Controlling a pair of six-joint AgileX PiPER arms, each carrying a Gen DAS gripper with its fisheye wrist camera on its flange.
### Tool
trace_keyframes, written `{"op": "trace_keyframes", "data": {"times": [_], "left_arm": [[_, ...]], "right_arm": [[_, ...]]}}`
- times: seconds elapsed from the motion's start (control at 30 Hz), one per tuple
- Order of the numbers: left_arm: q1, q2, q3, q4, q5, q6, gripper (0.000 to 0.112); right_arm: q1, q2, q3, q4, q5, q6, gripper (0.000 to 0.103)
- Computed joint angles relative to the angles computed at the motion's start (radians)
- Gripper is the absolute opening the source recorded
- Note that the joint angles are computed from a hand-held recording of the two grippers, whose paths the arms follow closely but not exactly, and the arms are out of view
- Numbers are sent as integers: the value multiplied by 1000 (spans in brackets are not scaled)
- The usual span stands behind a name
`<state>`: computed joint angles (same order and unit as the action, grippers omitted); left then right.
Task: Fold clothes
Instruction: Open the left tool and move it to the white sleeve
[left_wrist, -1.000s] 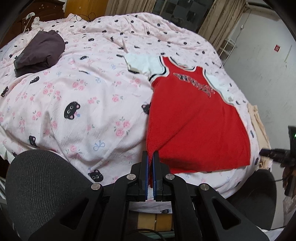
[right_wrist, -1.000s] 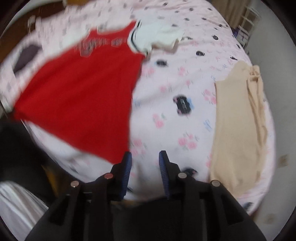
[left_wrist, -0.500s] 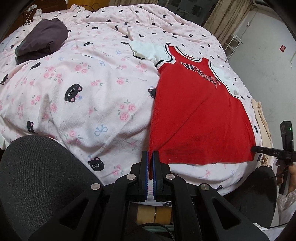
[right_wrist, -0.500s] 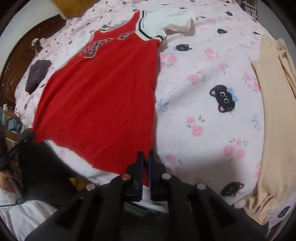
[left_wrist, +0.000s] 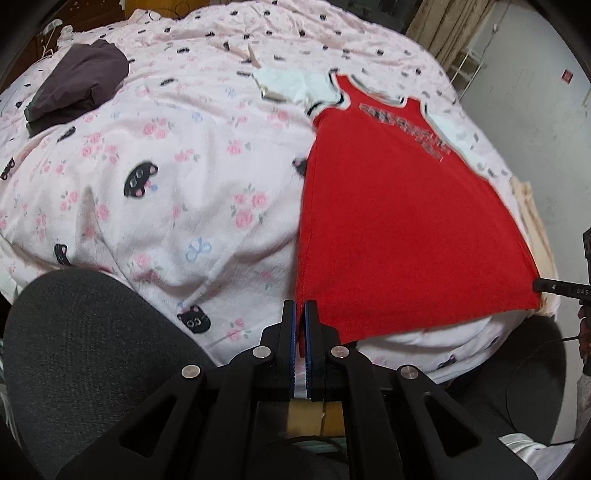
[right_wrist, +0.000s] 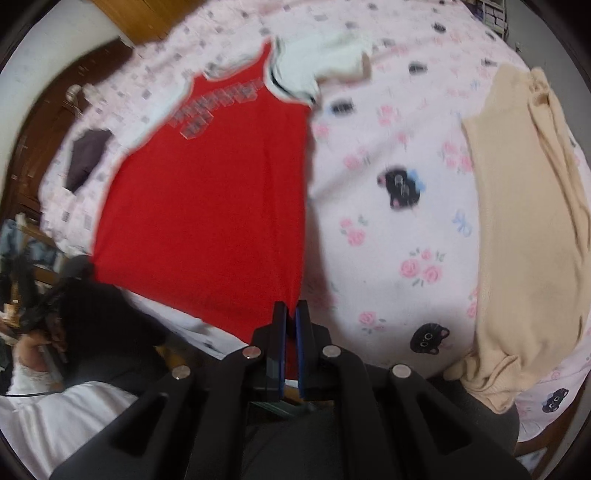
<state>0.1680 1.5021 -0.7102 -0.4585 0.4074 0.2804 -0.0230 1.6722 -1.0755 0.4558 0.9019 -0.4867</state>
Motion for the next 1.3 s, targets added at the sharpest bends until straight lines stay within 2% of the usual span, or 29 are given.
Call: {"op": "trace_keyframes", "data": {"times": [0.13,0.27,0.37,0.4,0.43,0.53,0.6,0.67,0.73,0.87,0.93,1.03,1.13,1.2,1.3], "left_arm": [[9,38,-24,78,35,-89,3],[56,16,-14,0,60,-23,4],[75,-45,7,-73,23,69,4],[83,-64,11,-108,9,112,8],[91,-76,10,-152,-4,161,17],[109,-90,-3,-320,-54,323,42],[122,-76,-25,-499,-73,497,45],[119,-24,-74,-683,-100,669,50],[116,41,-134,-876,-116,838,62],[139,213,-281,-1225,-57,1066,63],[125,307,-384,-1234,-81,1020,63],[113,444,-540,-1040,-106,772,63],[128,545,-641,-912,-73,576,63],[140,584,-670,-916,-56,536,63],[150,600,-661,-1017,-29,620,63]], "right_arm": [[70,72,8,-111,-82,105,5],[97,103,4,-179,-99,164,5],[92,89,0,-210,-87,189,15],[93,79,-1,-226,-85,200,18],[95,69,-3,-243,-84,212,18],[121,35,-12,-321,-84,263,19],[135,19,-28,-350,-76,282,22],[151,3,-54,-368,-66,300,32],[169,-5,-84,-383,-55,315,42],[240,-5,-156,-428,-21,373,44],[268,8,-186,-456,-5,387,44],[332,22,-226,-515,30,439,44],[371,36,-286,-565,85,461,44],[396,65,-337,-596,107,483,44],[427,106,-420,-622,138,506,44]]}}
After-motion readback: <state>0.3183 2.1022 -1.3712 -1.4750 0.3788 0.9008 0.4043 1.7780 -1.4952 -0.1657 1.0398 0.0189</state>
